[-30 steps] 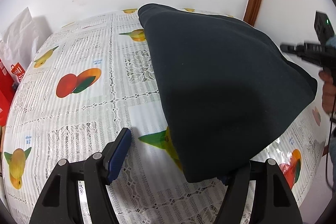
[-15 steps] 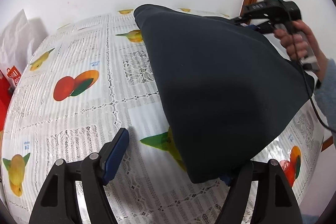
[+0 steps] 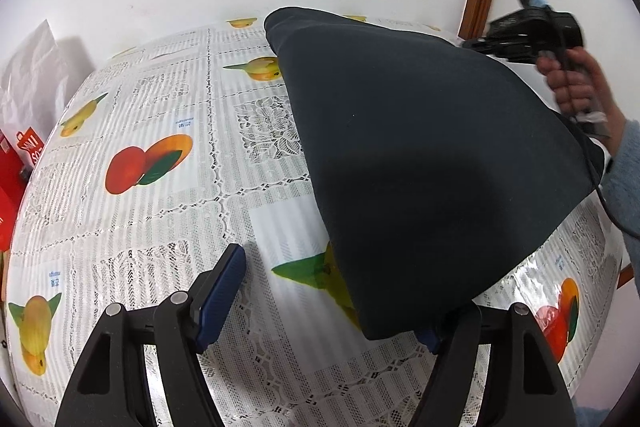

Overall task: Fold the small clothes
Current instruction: 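Press the folded bundle's edge with the right gripper to square it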

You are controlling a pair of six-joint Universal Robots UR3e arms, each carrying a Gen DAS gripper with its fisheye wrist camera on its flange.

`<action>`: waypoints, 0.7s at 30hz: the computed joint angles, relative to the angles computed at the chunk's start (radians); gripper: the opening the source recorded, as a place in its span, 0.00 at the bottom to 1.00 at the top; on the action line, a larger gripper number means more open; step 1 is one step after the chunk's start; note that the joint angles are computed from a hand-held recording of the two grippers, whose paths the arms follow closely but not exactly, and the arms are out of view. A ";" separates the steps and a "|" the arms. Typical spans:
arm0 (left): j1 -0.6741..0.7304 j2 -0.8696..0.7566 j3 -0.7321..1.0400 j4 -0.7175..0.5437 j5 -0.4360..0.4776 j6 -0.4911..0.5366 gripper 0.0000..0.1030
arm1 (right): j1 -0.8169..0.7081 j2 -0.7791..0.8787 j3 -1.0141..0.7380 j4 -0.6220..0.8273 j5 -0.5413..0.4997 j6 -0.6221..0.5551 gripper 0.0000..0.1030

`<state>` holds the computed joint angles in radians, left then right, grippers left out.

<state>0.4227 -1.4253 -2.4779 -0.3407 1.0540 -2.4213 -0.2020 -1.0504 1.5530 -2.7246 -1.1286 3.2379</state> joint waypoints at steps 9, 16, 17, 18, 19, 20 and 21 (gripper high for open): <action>-0.021 -0.015 0.008 0.019 0.027 -0.042 0.71 | -0.031 -0.494 0.597 -0.133 0.006 -0.150 0.31; -0.048 -0.001 -0.012 0.047 0.059 -0.077 0.71 | -0.042 -0.603 0.833 -0.208 0.040 -0.173 0.32; -0.052 -0.006 -0.011 0.054 0.062 -0.083 0.71 | -0.029 -0.573 0.840 -0.245 0.029 -0.147 0.31; -0.057 -0.008 -0.012 0.061 0.067 -0.089 0.71 | -0.024 -0.555 0.854 -0.283 0.030 -0.136 0.19; -0.061 -0.012 -0.013 0.071 0.072 -0.093 0.71 | -0.020 -0.542 0.864 -0.316 0.034 -0.134 0.08; -0.063 -0.019 -0.014 0.082 0.074 -0.096 0.72 | -0.003 -0.533 0.871 -0.352 0.015 -0.134 0.07; -0.064 -0.022 -0.015 0.089 0.074 -0.102 0.72 | 0.002 -0.546 0.893 -0.394 0.006 -0.137 0.06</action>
